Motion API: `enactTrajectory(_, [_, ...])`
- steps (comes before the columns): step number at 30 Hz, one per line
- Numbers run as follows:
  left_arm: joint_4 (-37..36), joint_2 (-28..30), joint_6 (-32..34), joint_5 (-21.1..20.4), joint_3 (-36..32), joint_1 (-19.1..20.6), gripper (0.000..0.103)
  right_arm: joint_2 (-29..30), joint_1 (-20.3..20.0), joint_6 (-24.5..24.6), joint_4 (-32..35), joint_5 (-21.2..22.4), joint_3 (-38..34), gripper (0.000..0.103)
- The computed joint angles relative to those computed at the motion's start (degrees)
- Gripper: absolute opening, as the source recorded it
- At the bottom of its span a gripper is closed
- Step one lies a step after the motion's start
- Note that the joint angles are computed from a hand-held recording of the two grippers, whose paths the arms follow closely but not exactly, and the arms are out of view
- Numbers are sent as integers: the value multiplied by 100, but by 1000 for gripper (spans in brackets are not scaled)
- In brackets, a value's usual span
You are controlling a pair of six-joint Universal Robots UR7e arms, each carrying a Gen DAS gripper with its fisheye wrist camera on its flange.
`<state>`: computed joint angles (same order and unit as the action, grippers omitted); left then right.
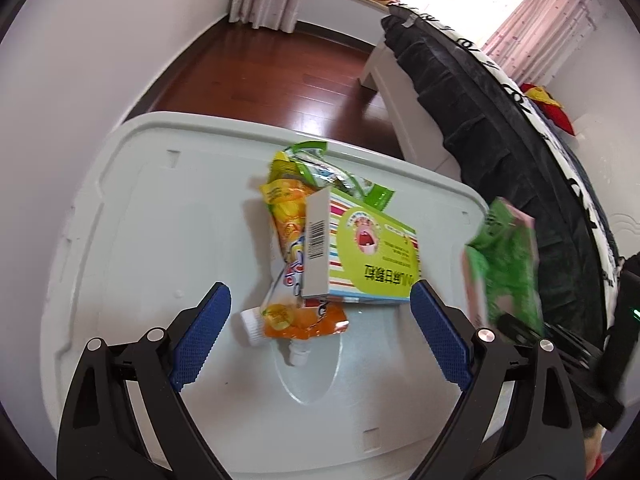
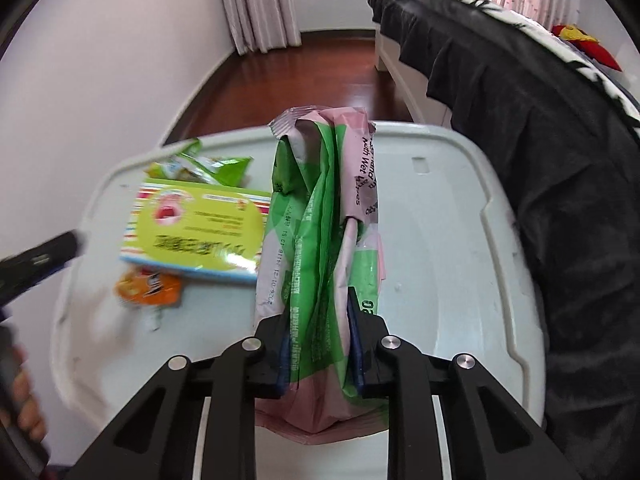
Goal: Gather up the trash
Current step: 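Grasp the green snack bag with the right tool while the left grasps the green medicine box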
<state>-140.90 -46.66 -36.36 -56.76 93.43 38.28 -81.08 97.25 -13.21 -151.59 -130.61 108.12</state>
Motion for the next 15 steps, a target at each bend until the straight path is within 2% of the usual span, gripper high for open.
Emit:
enactTrajectory(3, [-321,92,145,-350,-25,142,89,-398,125,-103,-31,199,287,22])
enactTrajectory(8, [-836,348,379,-832,-162,393,89,-815,123,37,117,671,558,22])
enactTrajectory(13, [-1397,506,93,-1488,-192,659,89,-834,111,-132,-47,749,610,22])
enactTrajectory(15, [-1522,540,5,-1531,-205,664,89,-793,90,-215,-121,651,588,22])
